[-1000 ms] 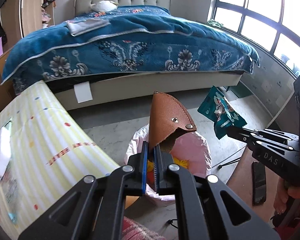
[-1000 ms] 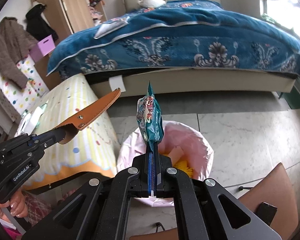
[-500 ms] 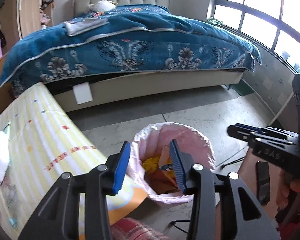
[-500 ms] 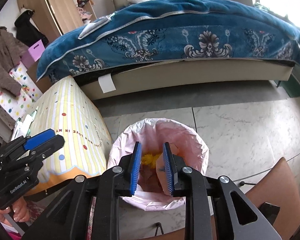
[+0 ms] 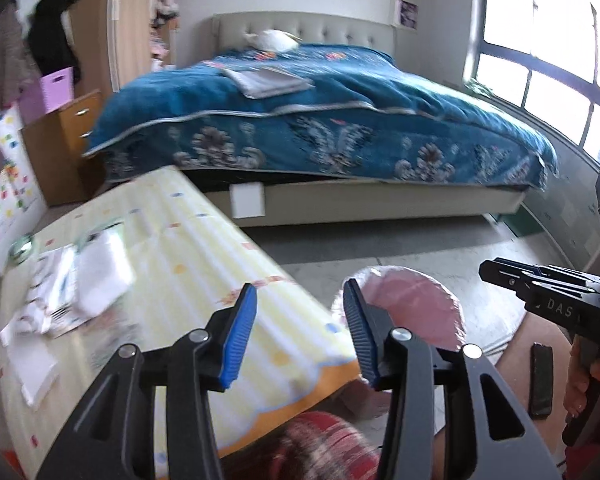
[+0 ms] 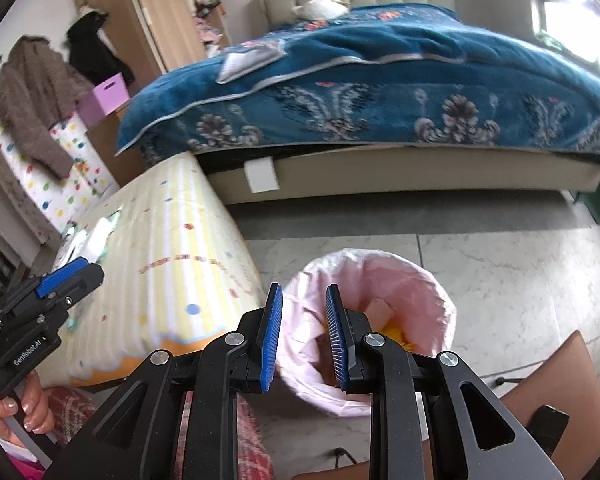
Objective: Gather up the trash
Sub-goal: 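Return both tools to the table and grasp the striped packet with the right gripper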
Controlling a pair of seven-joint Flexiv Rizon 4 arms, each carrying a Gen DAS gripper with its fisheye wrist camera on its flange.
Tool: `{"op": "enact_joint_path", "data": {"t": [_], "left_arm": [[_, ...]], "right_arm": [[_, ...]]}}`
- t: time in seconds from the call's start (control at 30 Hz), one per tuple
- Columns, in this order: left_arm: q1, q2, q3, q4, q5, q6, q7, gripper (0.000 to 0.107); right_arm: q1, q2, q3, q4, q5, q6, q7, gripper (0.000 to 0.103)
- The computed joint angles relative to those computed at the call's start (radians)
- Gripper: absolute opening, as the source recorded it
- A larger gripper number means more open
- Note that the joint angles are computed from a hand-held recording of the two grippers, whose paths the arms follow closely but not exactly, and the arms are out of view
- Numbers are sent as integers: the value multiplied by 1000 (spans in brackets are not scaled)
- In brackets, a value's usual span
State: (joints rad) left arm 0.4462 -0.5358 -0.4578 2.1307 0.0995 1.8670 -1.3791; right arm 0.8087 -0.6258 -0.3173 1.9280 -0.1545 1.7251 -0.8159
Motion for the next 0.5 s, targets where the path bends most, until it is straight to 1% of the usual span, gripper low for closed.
{"op": "enact_joint_path", "data": {"t": [0.07,0.17,0.23,0.33,0.37,0.43,0.47,0.5], "left_arm": [[37,29,4,44,10,40,-22,46],[45,67,58,85,27,82,-58,50],[76,94,78,117,46,96,-95,51],[119,121,105,152,72,109,-149,56],[147,130,112,168,82,115,-173,57],[176,140,126,181,100,115,-205,57],[185,146,149,191,101,120,-220,57],[189,149,164,195,105,123,-231,57]], "right_arm": [[23,-3,-6,-19,-10,-4,-4,30],[44,-9,0,-51,-33,-15,-13,33],[53,-14,7,-71,-49,-23,-18,35],[48,-27,46,-122,-91,-47,-33,40],[48,-29,49,-130,-99,-52,-31,40],[40,-38,73,-159,-123,-68,-33,41],[26,-49,106,-191,-146,-89,-45,41],[30,-51,108,-198,-157,-93,-41,42]]}}
